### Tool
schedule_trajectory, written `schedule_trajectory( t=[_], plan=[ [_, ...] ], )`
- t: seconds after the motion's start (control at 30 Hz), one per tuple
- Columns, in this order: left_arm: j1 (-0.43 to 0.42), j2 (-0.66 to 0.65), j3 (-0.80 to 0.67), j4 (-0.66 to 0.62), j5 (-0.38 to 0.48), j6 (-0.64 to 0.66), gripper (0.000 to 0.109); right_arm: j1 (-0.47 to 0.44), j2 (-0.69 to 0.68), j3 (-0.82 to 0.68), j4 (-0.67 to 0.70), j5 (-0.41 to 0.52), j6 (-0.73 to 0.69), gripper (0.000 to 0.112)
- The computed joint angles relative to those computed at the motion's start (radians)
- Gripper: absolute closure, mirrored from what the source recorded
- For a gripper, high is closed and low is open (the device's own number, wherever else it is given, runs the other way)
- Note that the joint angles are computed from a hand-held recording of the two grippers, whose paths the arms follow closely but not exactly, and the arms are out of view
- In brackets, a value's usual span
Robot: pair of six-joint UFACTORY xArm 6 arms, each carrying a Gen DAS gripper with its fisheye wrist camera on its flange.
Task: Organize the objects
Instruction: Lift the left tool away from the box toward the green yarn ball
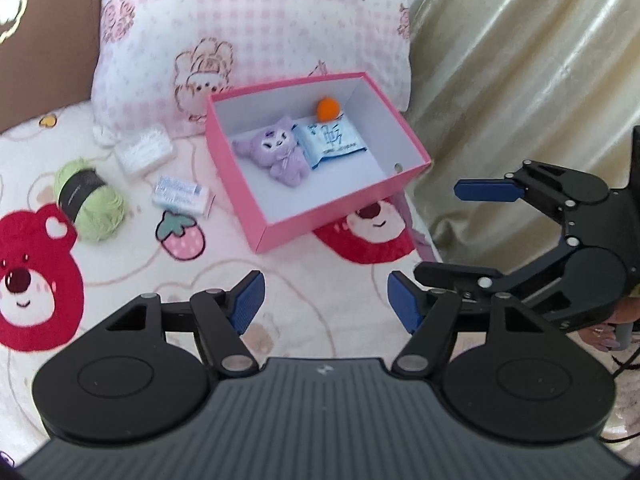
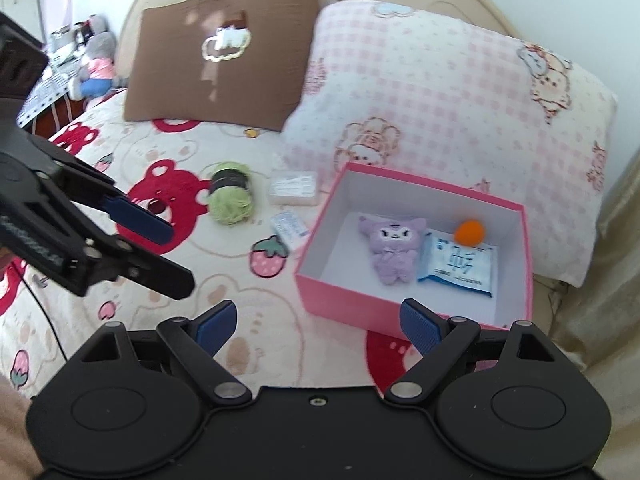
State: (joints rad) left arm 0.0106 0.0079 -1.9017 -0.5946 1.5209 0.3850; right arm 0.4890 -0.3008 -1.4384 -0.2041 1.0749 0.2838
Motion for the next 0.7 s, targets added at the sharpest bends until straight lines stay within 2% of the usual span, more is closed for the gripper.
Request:
schedule_trajectory(
  t=[0.1, 0.13, 0.37, 0.53, 0.7],
  plan=[
    [0.005, -0.060, 0.089, 0.004, -0.061, 0.075, 0.039, 0.010, 0.007, 0.005, 0.034, -0.010, -0.022, 0.021],
    [0.008, -0.072, 0.105, 0.009, -0.066, 0.085, 0.035, 0.011, 0.009, 0.009, 0.059, -0.017, -0.046, 0.021],
    [0.051, -0.058, 0.091, -0.012, 0.018, 0.081, 0.031, 0.021, 0.036, 0.017, 0.141, -0.046, -0.111, 0.022],
    [0.077, -0.081, 0.160, 0.030, 0.002, 0.101, 0.014, 0.031, 0.066, 0.016, 0.182, -0.053, -0.163, 0.022],
    [0.108, -0.069, 0.209, 0.082, -0.003, 0.083, 0.014, 0.033, 0.103, 0.013, 0.218, -0.064, -0.180, 0.022]
  ],
)
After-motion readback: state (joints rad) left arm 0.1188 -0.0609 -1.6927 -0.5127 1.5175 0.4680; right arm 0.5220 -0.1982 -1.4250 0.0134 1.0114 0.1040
